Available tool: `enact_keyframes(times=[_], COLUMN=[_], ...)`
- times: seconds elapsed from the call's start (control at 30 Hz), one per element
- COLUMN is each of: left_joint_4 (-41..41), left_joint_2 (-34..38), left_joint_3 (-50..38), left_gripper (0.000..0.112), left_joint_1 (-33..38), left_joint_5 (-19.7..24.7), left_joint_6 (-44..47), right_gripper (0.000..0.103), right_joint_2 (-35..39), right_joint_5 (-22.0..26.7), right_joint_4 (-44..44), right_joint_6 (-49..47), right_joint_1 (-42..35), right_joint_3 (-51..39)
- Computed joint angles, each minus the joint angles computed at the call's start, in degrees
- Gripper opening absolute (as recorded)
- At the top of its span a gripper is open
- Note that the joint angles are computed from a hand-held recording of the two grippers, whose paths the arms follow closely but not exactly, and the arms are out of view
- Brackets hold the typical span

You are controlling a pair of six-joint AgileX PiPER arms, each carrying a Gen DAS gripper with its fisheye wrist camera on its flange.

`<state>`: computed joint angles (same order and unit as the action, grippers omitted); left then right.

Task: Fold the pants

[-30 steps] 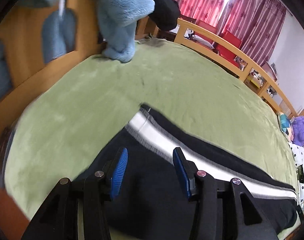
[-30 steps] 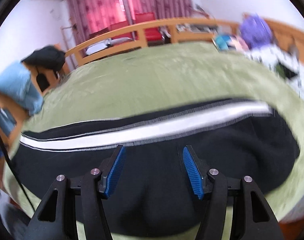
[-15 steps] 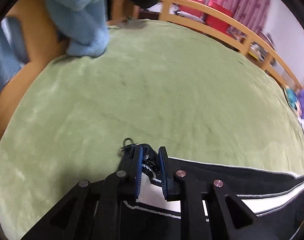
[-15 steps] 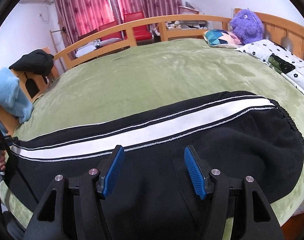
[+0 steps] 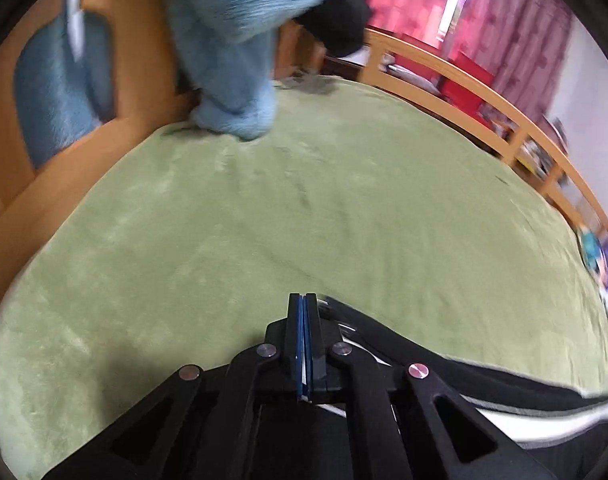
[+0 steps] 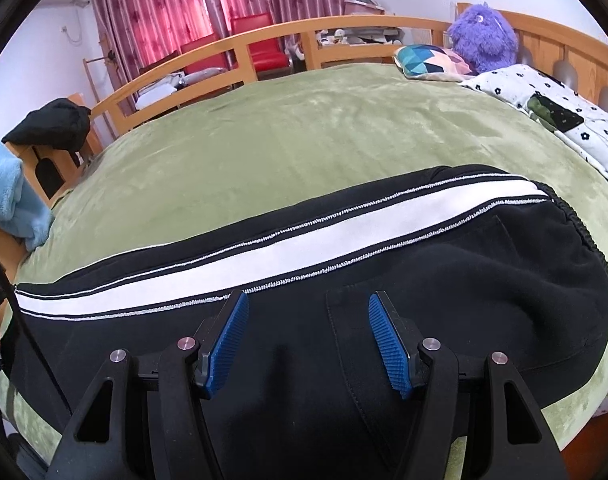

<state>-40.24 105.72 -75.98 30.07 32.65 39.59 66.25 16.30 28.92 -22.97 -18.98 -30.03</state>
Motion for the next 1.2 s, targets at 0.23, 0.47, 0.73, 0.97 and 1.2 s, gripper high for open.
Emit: enact_keyframes(times=[0.23,0.47,0.73,0.97,1.2], left_joint_4=[-7.0,-6.0,7.2,14.3,18.4], left_joint_2=[-6.7,-6.9,-1.3,3.0,4.6], left_joint_3=[2.8,7.7,3.4,-1.1,-1.4], left_gripper=[0.039,0.048,0.046,0.044,0.012], left_joint_1=[-7.4,-27.1,-41.8,-44.3,-47.1], left_joint_5=[10.1,6.1,1.5,2.5,2.5], left_joint_6=[6.9,7.9,-0.9,-6.3,-7.4], right_gripper=[0.062,0.062,0.062,0.062,0.062], right_joint_2=[-0.2,-0.6,-0.5,0.4,0.1], right_joint_5=[2.0,4.0,6.6,10.1,12.1], right_joint_4=[11.5,16.0,24.3,30.1,32.6], right_joint_6=[-12.3,-17.2,-26.4,-34.0,-37.1], right_joint_1=[-2.7,-4.7,-7.3,-10.7,-12.1], right_joint_3=[0.5,0.5,0.7,0.9,1.4])
